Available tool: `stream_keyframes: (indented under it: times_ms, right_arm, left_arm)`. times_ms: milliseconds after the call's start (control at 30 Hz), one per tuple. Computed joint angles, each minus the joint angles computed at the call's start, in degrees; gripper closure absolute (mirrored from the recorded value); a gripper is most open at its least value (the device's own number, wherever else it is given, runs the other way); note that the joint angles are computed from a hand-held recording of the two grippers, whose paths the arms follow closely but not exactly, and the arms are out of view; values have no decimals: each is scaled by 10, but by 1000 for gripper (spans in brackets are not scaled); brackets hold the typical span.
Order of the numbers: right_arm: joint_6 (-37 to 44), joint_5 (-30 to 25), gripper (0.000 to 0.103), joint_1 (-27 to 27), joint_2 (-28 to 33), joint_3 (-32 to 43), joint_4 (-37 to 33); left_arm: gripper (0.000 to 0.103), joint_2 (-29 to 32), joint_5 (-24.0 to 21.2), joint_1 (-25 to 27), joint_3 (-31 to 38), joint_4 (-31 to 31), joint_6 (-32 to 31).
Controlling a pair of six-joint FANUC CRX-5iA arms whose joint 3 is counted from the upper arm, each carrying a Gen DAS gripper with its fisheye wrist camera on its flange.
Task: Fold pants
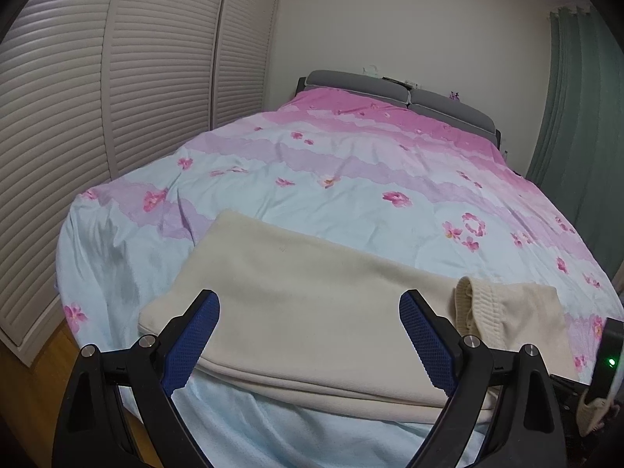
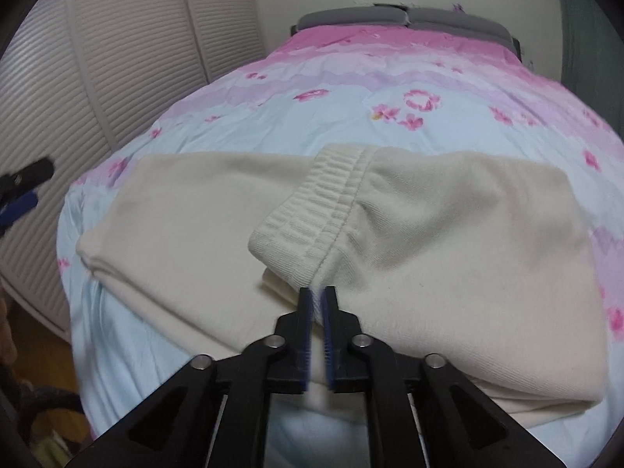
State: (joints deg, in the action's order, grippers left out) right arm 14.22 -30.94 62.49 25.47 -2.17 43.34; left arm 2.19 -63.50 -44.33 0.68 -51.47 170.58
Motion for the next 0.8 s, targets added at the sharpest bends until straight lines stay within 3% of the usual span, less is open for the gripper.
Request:
stream_keyframes:
  times_ms: [67, 100, 267, 367, 467, 567, 700, 800]
  right_arm:
    - [-29, 8, 65, -1, 0, -4, 5]
    - [-71, 18, 61, -2, -6, -22, 41]
    - [-202, 17, 60, 8, -18, -67, 152]
    - [-118, -88, 60, 37, 22, -8, 128]
    - [-56, -164, 60, 52, 60, 38, 150]
    - [10, -221, 53, 61, 99, 83, 161]
    - [119, -288, 52, 68, 158, 159, 138]
    - [128, -301, 52, 68, 168, 169, 147]
  left_arm:
    - [8, 0, -5, -4, 2, -3, -3]
    - [8, 0, -7, -6, 3, -6, -3]
    - [8, -2, -16, -7, 3, -14, 3]
    - [8, -3, -14, -4, 0, -11, 2]
    - [8, -5, -13, -5, -4, -10, 4]
    - [8, -10, -14, -3, -11, -9, 9]
    - [8, -14, -13, 0, -16, -8, 15]
    - [8, -16, -15, -1, -18, -11, 17]
